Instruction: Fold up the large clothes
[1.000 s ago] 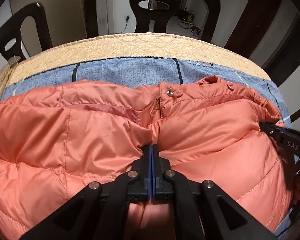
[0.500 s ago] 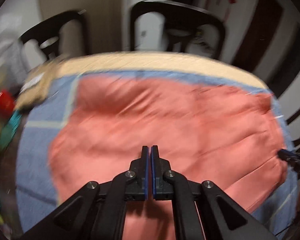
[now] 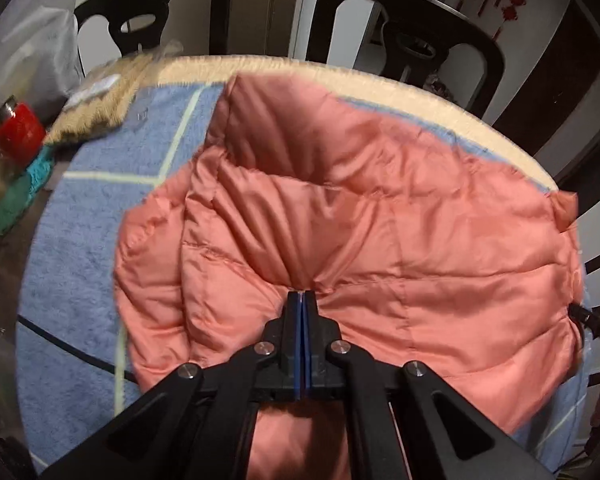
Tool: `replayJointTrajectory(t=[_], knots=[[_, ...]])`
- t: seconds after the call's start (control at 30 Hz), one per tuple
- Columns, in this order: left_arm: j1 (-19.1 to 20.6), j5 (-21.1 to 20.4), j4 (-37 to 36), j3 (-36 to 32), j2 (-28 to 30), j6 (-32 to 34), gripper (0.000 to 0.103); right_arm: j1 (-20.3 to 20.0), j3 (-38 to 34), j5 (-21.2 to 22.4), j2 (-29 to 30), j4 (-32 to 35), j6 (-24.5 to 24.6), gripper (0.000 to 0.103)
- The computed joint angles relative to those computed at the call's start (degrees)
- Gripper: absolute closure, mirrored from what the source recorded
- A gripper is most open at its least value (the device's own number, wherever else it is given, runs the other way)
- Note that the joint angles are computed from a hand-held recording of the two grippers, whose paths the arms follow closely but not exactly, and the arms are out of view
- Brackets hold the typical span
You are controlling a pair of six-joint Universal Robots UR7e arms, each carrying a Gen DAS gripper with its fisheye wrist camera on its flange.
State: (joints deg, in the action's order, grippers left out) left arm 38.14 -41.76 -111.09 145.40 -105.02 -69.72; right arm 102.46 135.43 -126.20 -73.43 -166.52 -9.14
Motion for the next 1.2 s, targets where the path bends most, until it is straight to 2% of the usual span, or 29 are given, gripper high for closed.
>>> replayJointTrajectory(t=[0.1,0.17,0.27,0.33,0.37,0.4,0.43,0.53,0.6,0.67,0.73,0.8,0.87,1.0,1.13,1.2], knots=[[-1.74,2.16,-0.8,-0.89,-0.04,2.11,0.1,1.98,-0.68,2.72,-1.65,-3.21,-2.6,0.086],[0.01,3.91,-4.38,-2.28,2.84,5.89,0.1,2.43,-3.29,2.08,0.37,-2.78,-3.18,0.086],[3.53,6.34,-5.85,-4.64,6.39,9.14,0.1,0.83,-6.33,-0.57,4.42,-4.82,-4.17,0.086],[6.81,6.17,-7.61,-5.2,8.18,10.15,0.1,-1.17,-7.23,-3.55,5.99,-4.04,-2.99,0.087],[8.29,5.57,-9.51,-4.98,8.59,11.5,0.1,-2.63,-7.18,-3.21,6.19,-3.5,-2.63,0.094],[9.88,4.52,-12.6,-4.33,8.86,13.51,0.1,-3.41,-6.74,-2.58,6.33,-4.12,-3.17,0.096],[10.97,3.79,-15.66,-3.43,9.15,15.52,0.1,-3.63,-5.88,-2.86,7.13,-6.72,-5.44,0.096],[10.7,5.64,-18.64,-1.64,10.75,17.56,0.1,-3.37,-4.97,-4.7,9.46,-11.48,-10.04,0.096],[11.0,5.76,-18.32,-2.03,11.67,16.79,0.1,-3.87,-5.43,-4.06,9.72,-10.61,-8.98,0.096],[10.75,4.54,-13.99,-3.64,10.63,13.53,0.1,-3.68,-6.91,-4.14,8.86,-5.76,-4.99,0.096],[8.83,4.37,-11.74,-3.83,8.02,11.75,0.1,-2.57,-7.58,-3.26,6.44,-2.67,-0.65,0.095],[6.14,5.57,-11.45,-3.38,5.7,11.88,0.1,-1.47,-6.84,0.28,4.42,-5.28,-1.46,0.093],[5.53,6.5,-12.11,-4.25,6.23,13.25,0.1,0.75,-7.7,1.18,4.78,-7.91,-4.92,0.093],[9.34,7.23,-16.34,-6.71,10.48,16.63,0.1,0.57,-11.8,0.31,8.54,-6.22,-5.46,0.093],[12.76,7.1,-18.69,-7.53,13.09,18.62,0.1,-2.2,-14.66,-1.83,11.81,-4.09,-1.95,0.095],[13.92,5.88,-20.21,-6.97,13.99,19.12,0.1,-3.56,-14.77,-2.72,12.89,-2.29,-2.2,0.097]])
